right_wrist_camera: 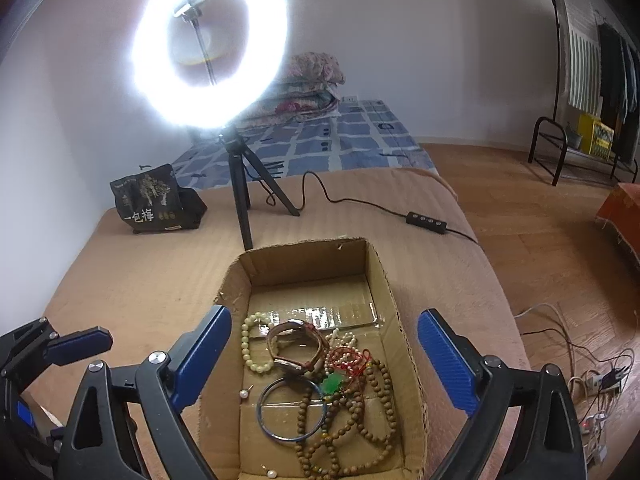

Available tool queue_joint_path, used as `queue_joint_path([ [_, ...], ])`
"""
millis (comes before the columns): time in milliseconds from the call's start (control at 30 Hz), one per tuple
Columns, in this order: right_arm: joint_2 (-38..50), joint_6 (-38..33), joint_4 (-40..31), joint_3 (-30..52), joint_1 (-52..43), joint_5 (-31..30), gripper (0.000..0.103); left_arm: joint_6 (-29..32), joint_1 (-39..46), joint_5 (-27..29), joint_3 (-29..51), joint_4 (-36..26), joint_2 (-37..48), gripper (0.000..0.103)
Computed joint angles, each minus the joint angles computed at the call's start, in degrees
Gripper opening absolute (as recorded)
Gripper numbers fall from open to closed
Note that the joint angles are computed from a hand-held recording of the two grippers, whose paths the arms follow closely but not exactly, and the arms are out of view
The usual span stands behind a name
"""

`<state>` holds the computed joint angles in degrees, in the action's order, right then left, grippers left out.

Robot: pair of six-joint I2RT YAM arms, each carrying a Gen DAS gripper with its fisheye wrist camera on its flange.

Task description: Organize jewelry

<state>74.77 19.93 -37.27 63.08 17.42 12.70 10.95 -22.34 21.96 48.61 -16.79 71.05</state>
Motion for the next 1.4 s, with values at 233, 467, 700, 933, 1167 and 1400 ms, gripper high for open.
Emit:
queue_joint_path([
  [233,-2.73,2.83,-5.3,2.94,5.25,4.95,0.102,1.11,5.01,2.73,-0.16,-5.28,-6.68,0.061],
  [467,-4.7,6.7,-13.53,7.72,13.89,13.38,0.103,6.37,12.62,6.01,0.75,-13.52,-14.15,0.061],
  [700,-4.88,13.34,-22.69,13.22,23.23,21.33,0.103,11.66,23.2,12.18,3.56,-22.97,-18.93,0.061],
  [933,-2.15,21.34,-33.49,20.11,33.34,28.7,0.103,16.53,31.51,16.45,6.41,-30.51,-21.02,0.062],
  [1167,-0.21,28.65,-42.51,25.09,40.44,33.64,0.103,23.13,39.65,19.87,8.44,-39.52,-23.72,0.074],
  [1400,-0.28,34.7,-47.36,25.9,44.28,35.37,0.103,27.54,45.4,22.42,12.11,-49.09,-25.34,0.08],
])
